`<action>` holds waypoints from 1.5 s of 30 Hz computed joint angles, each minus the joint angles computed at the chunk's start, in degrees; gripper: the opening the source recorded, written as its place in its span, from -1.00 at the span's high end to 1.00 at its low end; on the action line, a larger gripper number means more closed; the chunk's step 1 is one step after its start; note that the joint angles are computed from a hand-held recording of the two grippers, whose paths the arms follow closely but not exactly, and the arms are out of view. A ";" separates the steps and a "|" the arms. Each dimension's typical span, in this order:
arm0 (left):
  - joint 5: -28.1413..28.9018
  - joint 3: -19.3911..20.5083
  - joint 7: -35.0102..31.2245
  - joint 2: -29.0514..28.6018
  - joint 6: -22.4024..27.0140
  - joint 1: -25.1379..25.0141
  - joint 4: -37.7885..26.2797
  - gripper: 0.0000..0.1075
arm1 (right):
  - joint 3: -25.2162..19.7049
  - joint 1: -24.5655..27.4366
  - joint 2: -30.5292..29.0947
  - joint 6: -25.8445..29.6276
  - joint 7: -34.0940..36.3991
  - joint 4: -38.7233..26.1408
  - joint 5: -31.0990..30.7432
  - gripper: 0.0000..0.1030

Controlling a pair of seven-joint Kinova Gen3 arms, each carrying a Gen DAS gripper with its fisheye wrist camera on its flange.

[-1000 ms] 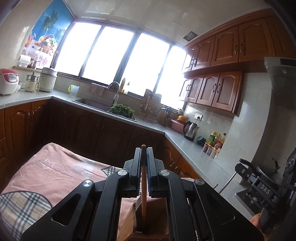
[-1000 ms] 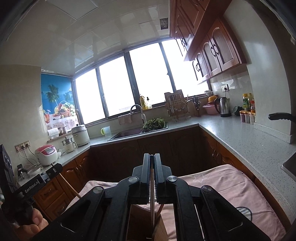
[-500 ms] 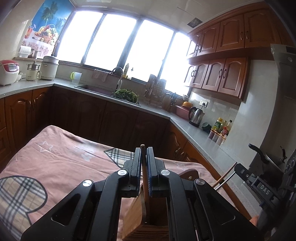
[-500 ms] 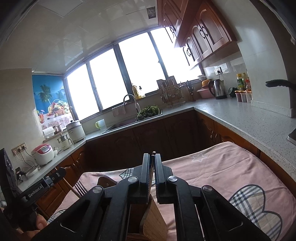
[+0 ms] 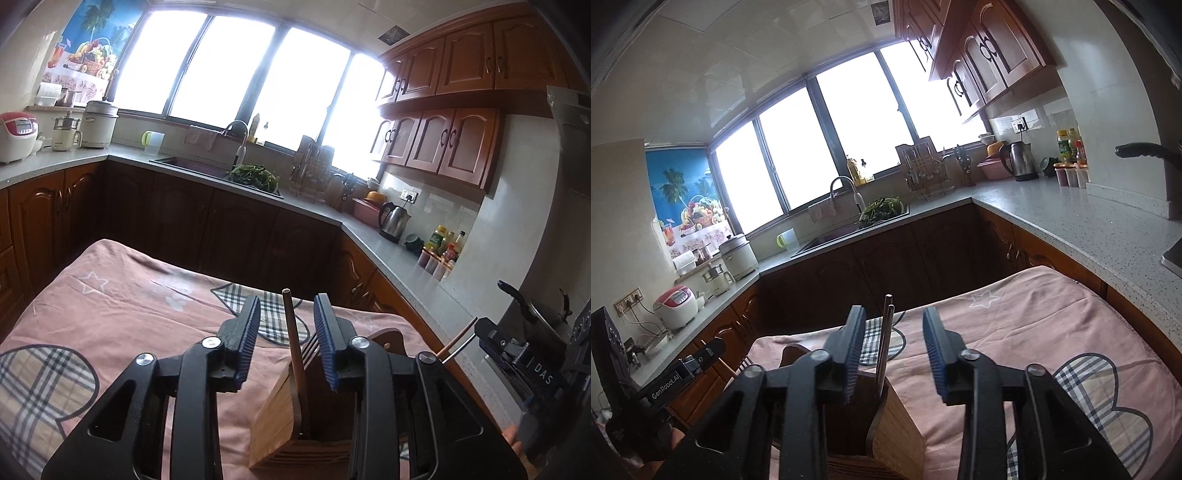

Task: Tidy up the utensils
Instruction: 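Open both tools to drop the chopsticks into the holder slots, then move both open tools back toward the remaining utensils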

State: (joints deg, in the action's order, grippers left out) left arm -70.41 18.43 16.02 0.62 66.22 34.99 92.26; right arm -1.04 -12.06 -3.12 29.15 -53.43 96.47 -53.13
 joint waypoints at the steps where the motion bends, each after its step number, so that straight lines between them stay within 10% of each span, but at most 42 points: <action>1: -0.02 0.15 0.10 0.10 0.52 0.16 -0.20 0.12 | 0.29 0.04 -0.18 0.12 0.78 0.28 -1.15 -0.14; 6: 0.08 0.94 1.08 -0.76 1.95 0.81 0.15 -0.52 | 1.79 0.61 -0.70 2.69 3.25 0.68 -5.38 -0.63; 14: 3.44 3.69 -1.18 -1.87 6.61 2.26 -0.54 -0.71 | 3.26 1.67 -3.29 6.66 3.67 1.98 -7.09 -0.76; 45: 21.31 12.04 6.36 -3.74 21.61 12.71 0.47 -0.71 | 12.48 0.30 -17.02 24.33 -4.66 12.13 5.85 -0.79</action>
